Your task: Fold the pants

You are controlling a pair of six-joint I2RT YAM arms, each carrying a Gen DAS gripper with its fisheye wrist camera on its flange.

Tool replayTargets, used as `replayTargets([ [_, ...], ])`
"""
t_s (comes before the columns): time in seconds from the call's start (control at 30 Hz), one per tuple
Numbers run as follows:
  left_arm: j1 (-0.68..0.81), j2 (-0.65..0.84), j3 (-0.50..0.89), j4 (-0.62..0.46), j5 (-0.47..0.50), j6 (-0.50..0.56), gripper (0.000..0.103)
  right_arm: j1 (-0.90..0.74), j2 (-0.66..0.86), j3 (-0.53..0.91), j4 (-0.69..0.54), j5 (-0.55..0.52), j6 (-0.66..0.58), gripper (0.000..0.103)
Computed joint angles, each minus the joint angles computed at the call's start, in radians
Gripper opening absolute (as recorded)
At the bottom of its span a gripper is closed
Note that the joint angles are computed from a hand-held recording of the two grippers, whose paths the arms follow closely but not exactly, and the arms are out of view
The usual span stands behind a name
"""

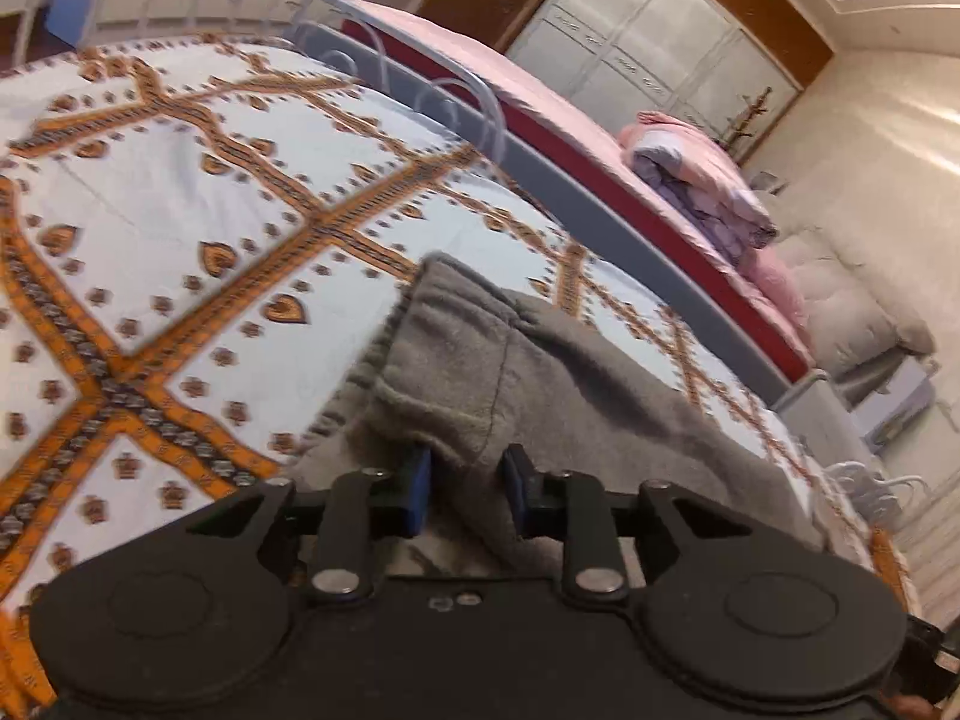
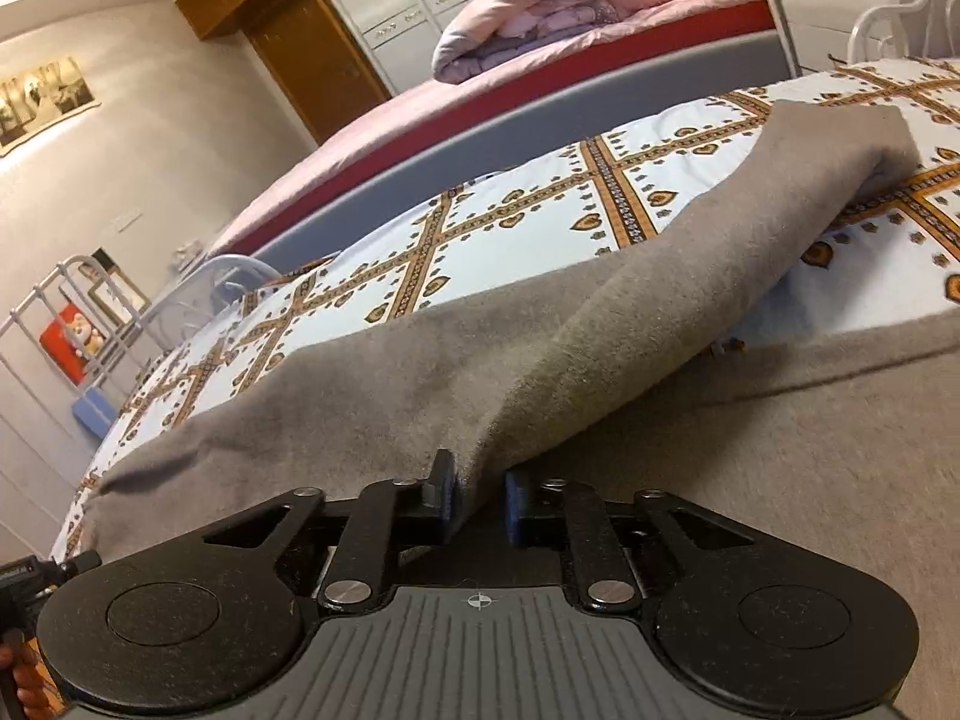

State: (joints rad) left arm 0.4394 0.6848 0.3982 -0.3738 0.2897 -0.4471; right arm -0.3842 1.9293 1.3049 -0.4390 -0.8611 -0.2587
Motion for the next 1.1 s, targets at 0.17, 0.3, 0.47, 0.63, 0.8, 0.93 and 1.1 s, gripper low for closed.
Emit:
replayTargets([
  [0.17,0.020,0.012,0.005,0.018,-0.054,-0.016,0.052,0.027,-0.013,-0.039,0.075,0.045,0.075,0.079],
  [0.3,0.031,0.151,0.006,0.128,-0.023,-0.039,0.055,0.046,0.041,0.004,0.055,0.066,0.124,0.079],
  [0.47,0.041,0.250,-0.002,0.257,0.004,-0.079,0.037,0.060,0.082,0.054,0.062,0.073,0.156,0.037],
  [0.63,0.101,0.155,-0.010,0.233,0.076,-0.078,0.009,0.028,0.110,0.109,0.014,0.017,0.120,0.008],
  [0.8,0.179,0.008,0.030,0.056,0.197,0.029,0.009,-0.076,-0.037,0.010,-0.007,-0.142,-0.036,0.006],
  [0.93,0.201,-0.065,0.037,-0.034,0.184,0.064,0.007,-0.130,-0.076,-0.016,-0.118,-0.160,-0.160,0.006],
  [1.1,0.238,-0.114,0.039,-0.109,0.226,0.111,0.007,-0.182,-0.140,-0.109,-0.118,-0.183,-0.244,0.006],
])
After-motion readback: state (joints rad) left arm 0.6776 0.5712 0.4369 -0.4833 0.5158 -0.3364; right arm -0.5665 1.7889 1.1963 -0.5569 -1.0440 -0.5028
